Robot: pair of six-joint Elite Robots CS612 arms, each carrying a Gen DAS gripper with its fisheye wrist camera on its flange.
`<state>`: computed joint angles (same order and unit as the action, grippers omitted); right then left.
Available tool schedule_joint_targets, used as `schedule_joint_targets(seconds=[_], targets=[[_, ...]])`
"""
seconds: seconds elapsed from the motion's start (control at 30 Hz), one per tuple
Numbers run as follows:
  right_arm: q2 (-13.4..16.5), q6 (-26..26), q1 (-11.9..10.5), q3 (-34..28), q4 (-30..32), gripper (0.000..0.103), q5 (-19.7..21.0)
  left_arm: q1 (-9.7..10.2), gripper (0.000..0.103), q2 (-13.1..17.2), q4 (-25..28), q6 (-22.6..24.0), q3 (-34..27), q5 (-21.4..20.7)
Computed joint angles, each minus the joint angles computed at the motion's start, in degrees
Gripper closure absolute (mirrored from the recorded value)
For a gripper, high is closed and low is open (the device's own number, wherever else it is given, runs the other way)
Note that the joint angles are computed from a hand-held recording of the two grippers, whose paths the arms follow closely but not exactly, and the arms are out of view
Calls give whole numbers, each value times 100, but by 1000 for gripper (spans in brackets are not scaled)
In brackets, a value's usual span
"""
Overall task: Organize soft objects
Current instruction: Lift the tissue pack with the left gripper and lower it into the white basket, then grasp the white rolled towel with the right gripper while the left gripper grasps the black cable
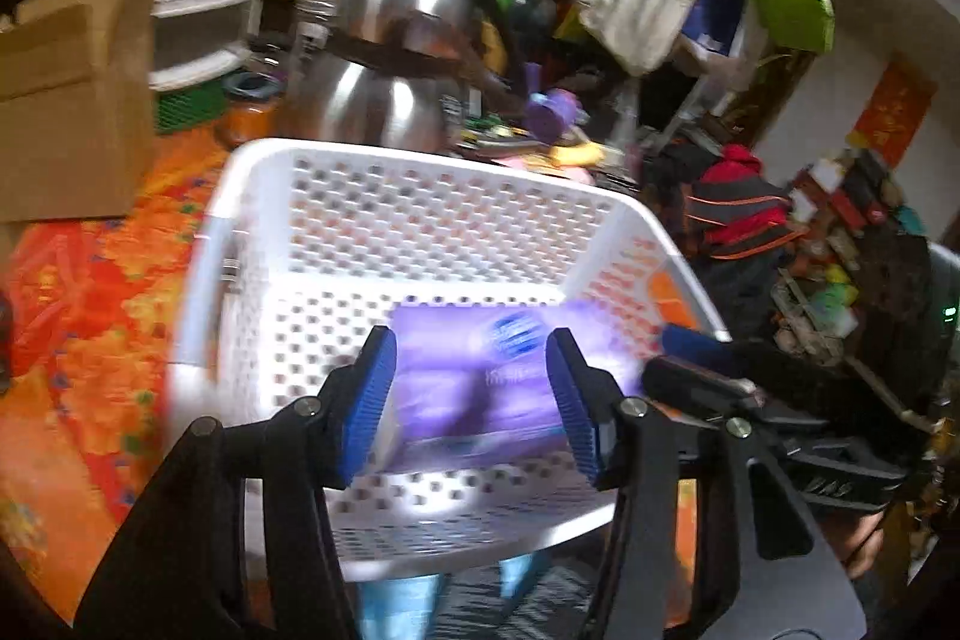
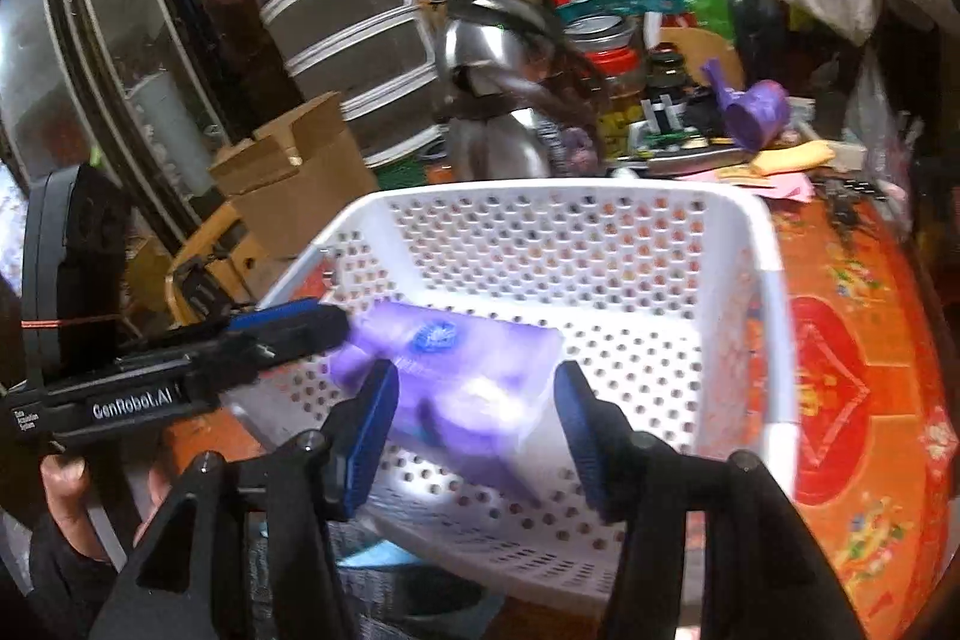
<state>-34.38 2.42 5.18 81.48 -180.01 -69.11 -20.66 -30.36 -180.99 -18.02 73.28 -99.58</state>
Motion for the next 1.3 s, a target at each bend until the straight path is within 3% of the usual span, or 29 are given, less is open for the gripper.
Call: schedule_joint_targets(seconds=[0.07,0.13,0.43,0.53,0.6,0.7,0.77,0.83,0.87,1.03,1.13,1.3], targets=[[-75,64,-16,99,-100,38,-110,-34,38,-59,-57,107,96,323],[-141,183,-57,206,-275,34,-42,-32,32,-106,-132,132,170,350],[-478,418,-25,840,-763,29,-280,-146,29,-673,-817,543,1203,520],[-601,361,-24,1272,-1200,29,-311,-161,28,-901,-1303,590,1763,579],[-677,401,-17,1616,-1583,23,-472,-154,27,-1006,-1508,555,2055,629],[-727,400,-20,2044,-2003,20,-659,-177,24,-1169,-1902,525,2643,998],[-718,483,-42,2323,-2220,20,-749,-248,21,-1236,-2200,495,3057,1557],[-674,603,-110,2528,-2262,20,-584,-323,13,-1216,-2564,404,3415,2233],[-647,634,-138,2583,-2200,20,-510,-307,9,-1170,-2741,308,3536,2320],[-509,779,-148,2652,-1897,20,-773,-13,9,-959,-2609,-251,3734,1755],[-454,732,-161,2650,-1948,23,-646,25,9,-885,-2547,-281,3732,1663],[-421,555,-39,2604,-1896,35,-828,-45,9,-766,-2333,-127,3584,1648]])
